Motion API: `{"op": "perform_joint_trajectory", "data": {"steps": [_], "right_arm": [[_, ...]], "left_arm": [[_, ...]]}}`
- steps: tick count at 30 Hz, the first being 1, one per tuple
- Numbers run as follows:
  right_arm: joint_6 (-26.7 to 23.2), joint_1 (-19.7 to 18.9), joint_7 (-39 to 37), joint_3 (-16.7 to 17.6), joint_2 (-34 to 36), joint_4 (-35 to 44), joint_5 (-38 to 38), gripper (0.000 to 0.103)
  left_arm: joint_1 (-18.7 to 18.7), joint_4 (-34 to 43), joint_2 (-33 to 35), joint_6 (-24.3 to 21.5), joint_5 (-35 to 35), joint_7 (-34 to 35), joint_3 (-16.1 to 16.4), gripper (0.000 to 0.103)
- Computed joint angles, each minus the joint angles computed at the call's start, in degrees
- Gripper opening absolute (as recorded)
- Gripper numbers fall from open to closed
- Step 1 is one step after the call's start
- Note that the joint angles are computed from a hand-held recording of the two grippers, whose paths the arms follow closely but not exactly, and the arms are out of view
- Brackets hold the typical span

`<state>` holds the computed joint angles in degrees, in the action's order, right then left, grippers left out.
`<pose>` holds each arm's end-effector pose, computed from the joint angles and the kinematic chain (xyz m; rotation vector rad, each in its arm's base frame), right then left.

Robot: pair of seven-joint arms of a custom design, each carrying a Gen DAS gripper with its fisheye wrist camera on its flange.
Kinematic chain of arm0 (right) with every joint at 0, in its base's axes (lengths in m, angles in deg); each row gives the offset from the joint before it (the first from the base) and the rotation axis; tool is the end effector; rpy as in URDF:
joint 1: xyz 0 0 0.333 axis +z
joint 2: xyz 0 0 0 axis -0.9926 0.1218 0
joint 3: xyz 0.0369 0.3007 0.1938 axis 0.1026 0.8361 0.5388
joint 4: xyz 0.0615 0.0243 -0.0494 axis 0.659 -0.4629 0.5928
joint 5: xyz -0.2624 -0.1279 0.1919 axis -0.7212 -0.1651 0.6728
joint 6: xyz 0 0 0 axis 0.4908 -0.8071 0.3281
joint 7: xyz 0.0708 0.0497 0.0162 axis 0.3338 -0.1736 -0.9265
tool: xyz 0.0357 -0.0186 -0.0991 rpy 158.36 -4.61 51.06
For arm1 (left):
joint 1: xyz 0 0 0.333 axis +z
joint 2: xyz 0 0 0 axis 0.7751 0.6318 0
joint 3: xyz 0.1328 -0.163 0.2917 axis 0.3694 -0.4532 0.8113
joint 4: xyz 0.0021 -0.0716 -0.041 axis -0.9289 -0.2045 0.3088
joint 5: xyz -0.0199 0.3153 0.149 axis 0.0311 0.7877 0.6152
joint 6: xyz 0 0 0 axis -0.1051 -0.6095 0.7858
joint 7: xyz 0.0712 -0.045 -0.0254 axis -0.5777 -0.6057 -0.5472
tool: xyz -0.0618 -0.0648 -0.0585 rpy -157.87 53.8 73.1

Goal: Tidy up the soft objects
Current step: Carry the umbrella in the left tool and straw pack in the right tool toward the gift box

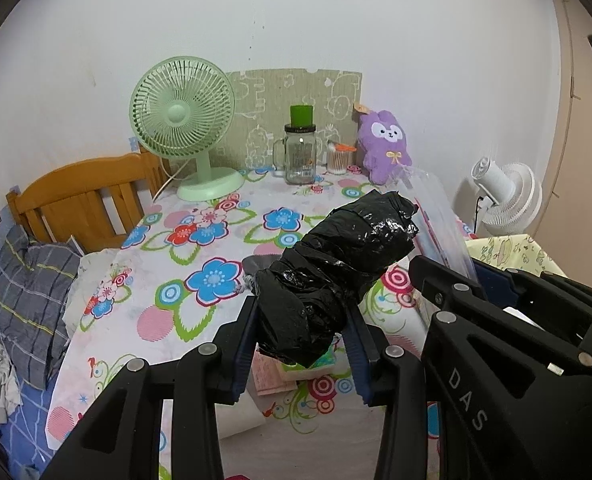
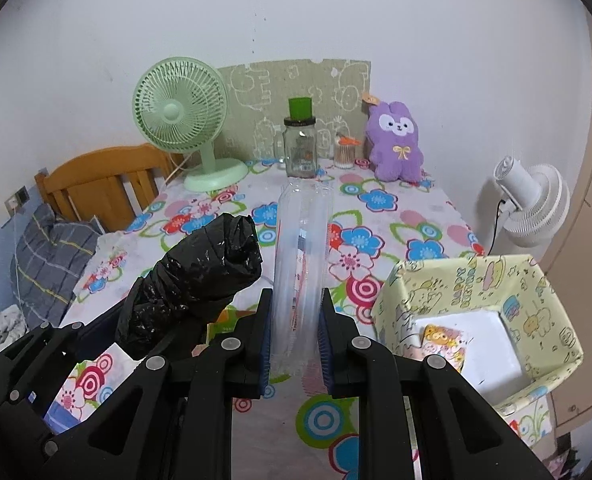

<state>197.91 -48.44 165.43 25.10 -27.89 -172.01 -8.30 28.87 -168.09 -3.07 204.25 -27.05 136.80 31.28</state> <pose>0.6623 0.2692 0.4926 -1.5774 1.7696 -0.7936 0.6614 -0.3156 0.4848 -1.4539 1.9295 -0.9550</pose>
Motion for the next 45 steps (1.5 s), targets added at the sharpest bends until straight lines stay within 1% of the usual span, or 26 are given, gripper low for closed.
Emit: {"op": "perform_joint_trajectory", "data": {"steps": [6, 11, 18, 24, 31, 35, 42, 45], "right_arm": [[1.8, 0.6, 1.3, -1.7, -1.9, -2.3, -2.5, 0.023], [3.2, 0.0, 2.1, -2.3, -3.3, -4.1, -4.6, 0.023], [4.8, -0.9, 2.9, -3.0, -4.5, -6.1, -6.7, 0.023], [5.1, -1.7, 3.9, -3.5, -5.1, -7.1, -8.1, 0.023], [5.0, -2.1, 7.4, -4.5, -6.2, -8.7, -11.2, 0.023], [4.7, -3.2, 9.8, -4.2, -6.7, -9.3, -13.6, 0.023], [3.8, -6.3, 12.4, -2.5, -7.3, -10.3, -16.3, 0.023], [3.4, -7.6, 13.3, -1.7, -7.6, -10.9, -17.2, 0.023]], "left_arm": [[-0.9, 0.7, -0.1, 0.1, 0.1, -0.7, 0.1, 0.042], [-1.7, 2.2, 0.6, -0.1, 0.3, -0.7, -0.1, 0.042], [-2.0, 5.0, 2.5, -0.6, -1.1, 1.9, -1.9, 0.042], [-2.2, 8.1, 4.6, -1.4, -3.2, 5.1, -3.4, 0.042], [-2.7, 11.3, 6.7, -2.4, -5.6, 9.0, -5.0, 0.042], [-3.1, 14.2, 8.5, -3.6, -7.3, 11.8, -6.2, 0.042], [-3.6, 19.7, 12.1, -6.5, -11.0, 17.5, -8.7, 0.042], [-4.1, 21.7, 13.5, -7.5, -12.4, 19.6, -9.3, 0.042]]}}
